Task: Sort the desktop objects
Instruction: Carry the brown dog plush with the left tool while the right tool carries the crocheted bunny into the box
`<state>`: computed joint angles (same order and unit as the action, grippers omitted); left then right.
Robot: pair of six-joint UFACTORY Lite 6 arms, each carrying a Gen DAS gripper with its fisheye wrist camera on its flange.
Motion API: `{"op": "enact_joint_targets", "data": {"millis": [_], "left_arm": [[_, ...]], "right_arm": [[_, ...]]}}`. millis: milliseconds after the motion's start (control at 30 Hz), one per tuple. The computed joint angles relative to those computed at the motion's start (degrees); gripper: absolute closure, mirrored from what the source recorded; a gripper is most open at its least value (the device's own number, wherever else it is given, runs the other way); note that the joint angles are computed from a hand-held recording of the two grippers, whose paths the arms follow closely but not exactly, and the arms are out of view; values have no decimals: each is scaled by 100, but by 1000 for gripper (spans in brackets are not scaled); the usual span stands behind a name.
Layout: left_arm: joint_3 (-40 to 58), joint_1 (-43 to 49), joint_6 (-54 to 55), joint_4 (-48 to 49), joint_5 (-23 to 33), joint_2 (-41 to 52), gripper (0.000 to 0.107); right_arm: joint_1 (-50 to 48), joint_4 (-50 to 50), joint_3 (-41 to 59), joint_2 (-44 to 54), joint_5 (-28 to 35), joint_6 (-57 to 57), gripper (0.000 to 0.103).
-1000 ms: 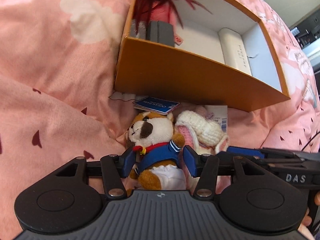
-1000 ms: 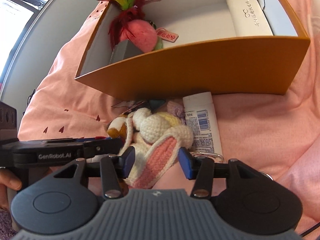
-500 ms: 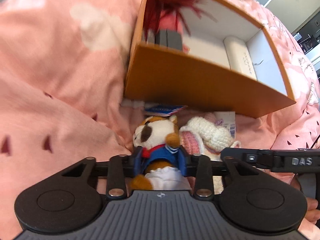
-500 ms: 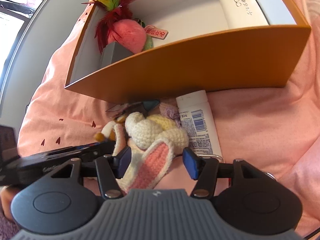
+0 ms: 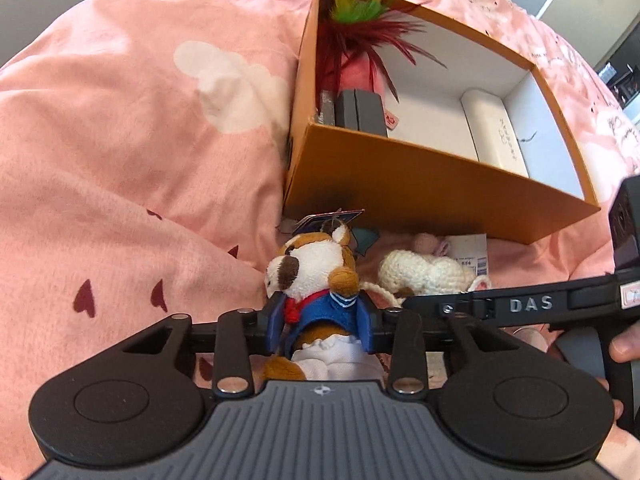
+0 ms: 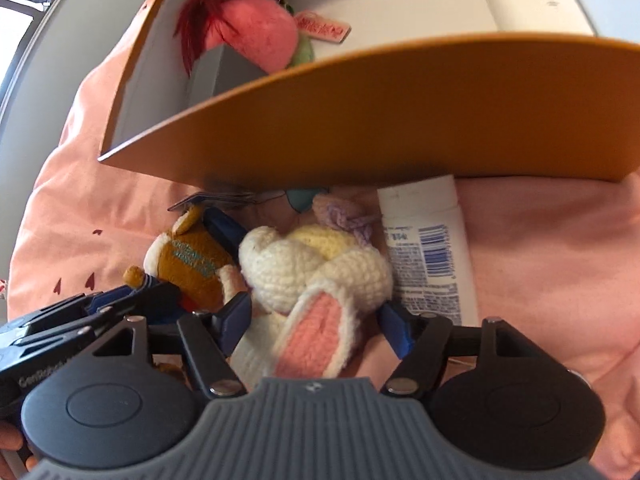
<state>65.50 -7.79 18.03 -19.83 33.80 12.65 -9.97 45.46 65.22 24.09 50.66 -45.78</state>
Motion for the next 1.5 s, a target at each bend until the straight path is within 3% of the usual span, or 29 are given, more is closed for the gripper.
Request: {"op": "enact_joint_targets", "data": {"millis": [67, 333, 600, 733, 1167, 1500], "left_arm": [[-4, -15, 51, 33, 42, 44, 58], [-212, -74, 208, -75, -100, -120, 68], [-267, -165, 121, -79, -100, -430, 70], [-186, -62, 494, -607, 85, -606, 70], [291, -123, 901, -1391, 462, -1188, 71], [1432, -654, 732, -1324, -98, -468, 72]], "right_arm": [[27, 25, 7, 61, -41, 14, 33], [-60, 201, -337, -362, -54, -386, 46], [-267, 406, -820, -1202, 26, -892, 49], [-451, 540, -939, -1566, 195, -1065, 49], [-1190, 813, -500, -2336, 989, -1356, 49], [-1333, 1083, 678, -1824, 970, -1301, 49]]}}
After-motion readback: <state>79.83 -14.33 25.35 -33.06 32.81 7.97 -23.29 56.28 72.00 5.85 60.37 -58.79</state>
